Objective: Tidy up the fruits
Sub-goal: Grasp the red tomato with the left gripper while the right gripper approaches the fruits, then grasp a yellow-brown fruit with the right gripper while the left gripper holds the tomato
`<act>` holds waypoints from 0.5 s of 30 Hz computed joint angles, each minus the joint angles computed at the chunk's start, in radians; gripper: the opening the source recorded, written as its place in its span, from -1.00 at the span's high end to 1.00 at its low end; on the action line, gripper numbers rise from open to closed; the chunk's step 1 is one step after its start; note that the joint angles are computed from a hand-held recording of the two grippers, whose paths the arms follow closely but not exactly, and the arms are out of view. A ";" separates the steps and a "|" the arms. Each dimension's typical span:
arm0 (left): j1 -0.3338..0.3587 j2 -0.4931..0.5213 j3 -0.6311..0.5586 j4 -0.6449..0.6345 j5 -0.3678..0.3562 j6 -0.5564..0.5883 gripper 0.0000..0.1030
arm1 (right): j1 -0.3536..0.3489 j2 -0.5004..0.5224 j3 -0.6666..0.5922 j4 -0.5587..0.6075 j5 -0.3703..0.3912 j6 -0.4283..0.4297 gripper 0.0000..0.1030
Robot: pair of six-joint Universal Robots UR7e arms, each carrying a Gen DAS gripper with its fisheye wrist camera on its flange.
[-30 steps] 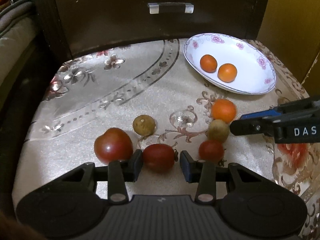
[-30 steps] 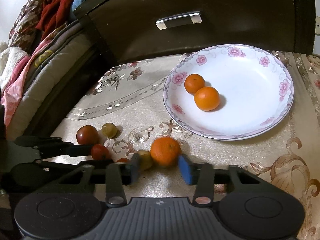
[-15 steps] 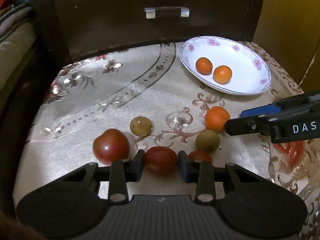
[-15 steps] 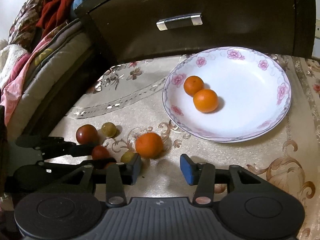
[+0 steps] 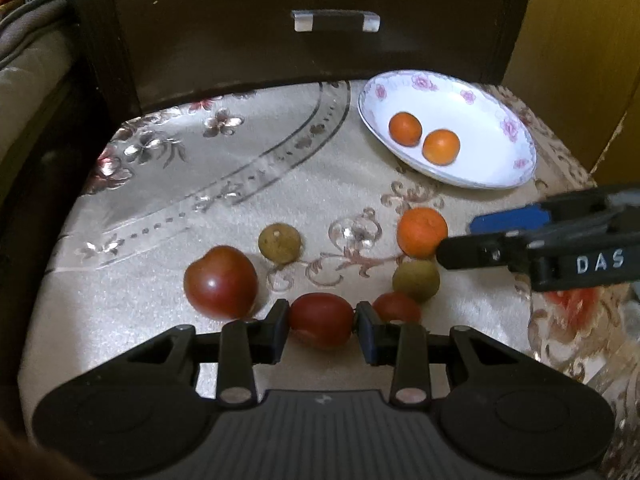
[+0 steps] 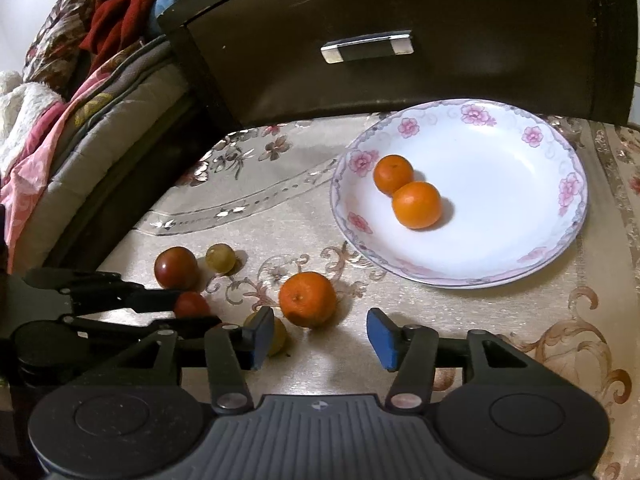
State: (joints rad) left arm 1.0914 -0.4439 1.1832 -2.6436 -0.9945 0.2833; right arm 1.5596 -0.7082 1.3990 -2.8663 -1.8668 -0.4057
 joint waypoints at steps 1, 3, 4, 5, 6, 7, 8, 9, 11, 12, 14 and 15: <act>-0.001 0.002 0.001 0.001 0.011 0.009 0.17 | 0.000 0.000 -0.001 0.004 0.004 -0.007 0.07; -0.002 0.005 0.006 -0.017 0.014 0.017 0.17 | 0.003 0.003 -0.004 0.001 0.004 -0.018 0.07; -0.001 0.006 0.004 -0.019 0.012 0.018 0.17 | 0.003 0.004 -0.004 0.004 0.007 -0.019 0.07; 0.000 0.005 0.004 -0.021 0.009 0.017 0.17 | 0.002 0.004 -0.005 0.008 0.010 -0.017 0.07; 0.001 0.005 0.004 -0.022 0.006 0.016 0.17 | 0.003 0.003 -0.004 0.011 0.009 -0.014 0.07; 0.001 0.005 0.003 -0.020 0.007 0.015 0.17 | 0.004 0.001 -0.001 0.013 0.006 -0.011 0.07; -0.001 0.006 0.003 -0.021 0.012 0.018 0.17 | 0.005 -0.004 0.004 0.014 0.008 -0.010 0.07; -0.003 0.006 0.004 -0.025 0.020 0.024 0.17 | 0.006 -0.010 0.011 0.013 0.014 -0.014 0.07; -0.004 0.006 0.001 -0.019 0.019 0.024 0.18 | 0.012 -0.019 0.028 0.005 0.015 -0.028 0.07; -0.004 0.006 0.000 -0.019 0.019 0.023 0.18 | 0.014 -0.021 0.033 0.004 0.016 -0.036 0.07; -0.005 0.003 0.002 -0.022 0.022 0.026 0.18 | 0.017 -0.021 0.040 0.008 0.025 -0.054 0.07; -0.005 0.001 0.004 -0.022 0.022 0.024 0.18 | 0.018 -0.018 0.040 0.011 0.026 -0.062 0.07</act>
State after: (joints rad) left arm 1.0861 -0.4429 1.1872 -2.6659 -0.9723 0.3072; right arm 1.5780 -0.7263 1.4394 -2.8557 -1.8410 -0.4678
